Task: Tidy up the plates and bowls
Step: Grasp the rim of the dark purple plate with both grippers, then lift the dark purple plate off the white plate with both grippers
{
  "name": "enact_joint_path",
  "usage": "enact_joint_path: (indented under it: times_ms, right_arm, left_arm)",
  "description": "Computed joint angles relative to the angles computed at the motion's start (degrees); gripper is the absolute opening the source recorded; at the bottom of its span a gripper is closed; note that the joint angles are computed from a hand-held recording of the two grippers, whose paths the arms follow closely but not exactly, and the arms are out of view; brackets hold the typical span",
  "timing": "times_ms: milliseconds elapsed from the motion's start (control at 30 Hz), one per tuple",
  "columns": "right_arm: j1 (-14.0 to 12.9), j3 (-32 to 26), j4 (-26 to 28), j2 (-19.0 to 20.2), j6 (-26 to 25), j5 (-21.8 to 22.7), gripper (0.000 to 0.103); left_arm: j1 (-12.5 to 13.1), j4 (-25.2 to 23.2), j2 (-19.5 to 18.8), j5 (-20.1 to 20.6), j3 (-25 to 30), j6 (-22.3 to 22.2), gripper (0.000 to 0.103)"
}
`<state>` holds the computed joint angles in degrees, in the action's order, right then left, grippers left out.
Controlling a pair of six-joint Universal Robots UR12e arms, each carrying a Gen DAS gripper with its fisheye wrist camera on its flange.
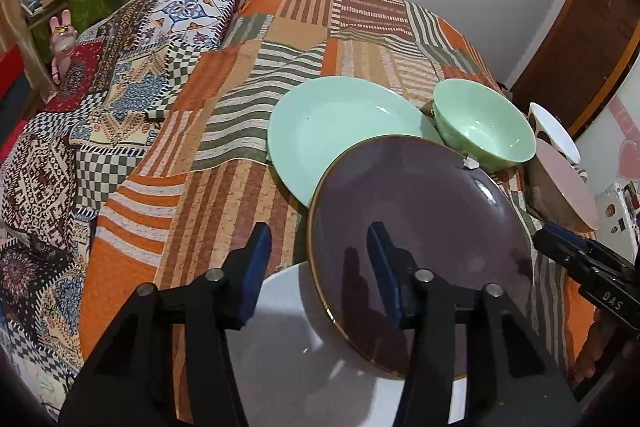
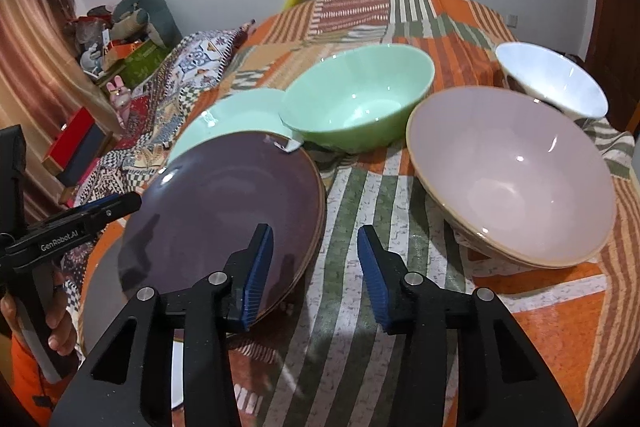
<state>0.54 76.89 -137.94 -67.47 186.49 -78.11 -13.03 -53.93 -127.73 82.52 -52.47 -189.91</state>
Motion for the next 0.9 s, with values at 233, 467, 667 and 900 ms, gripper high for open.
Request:
enact_joint_path:
  times_ms: [233,467,667,900]
  right_arm:
    - [-0.1,-0.9,2.6,0.6,-0.9,1.2,0.02]
    - [0.2,-2.2,4.0,1.6,-0.8,1.5,0.018]
    - [0.4,-3.2,4.9,2.2,-0.2,1.6,0.018]
    - [0.9,-3.4,5.1,2.3,-0.9,0.2,0.02]
  left_arm:
    - [0.5,-1.5,-1.1,-2.3,1.0,-1.0,0.027]
    - [1.1,-4.2,-2.0,-5.3,2.8,-1.7,0.024]
    - [1.0,-6.9,-3.0,-6.1,4.7,0.0,0.024]
    - [0.6,-7.4,-3.2,-4.4,5.2,0.5,0.024]
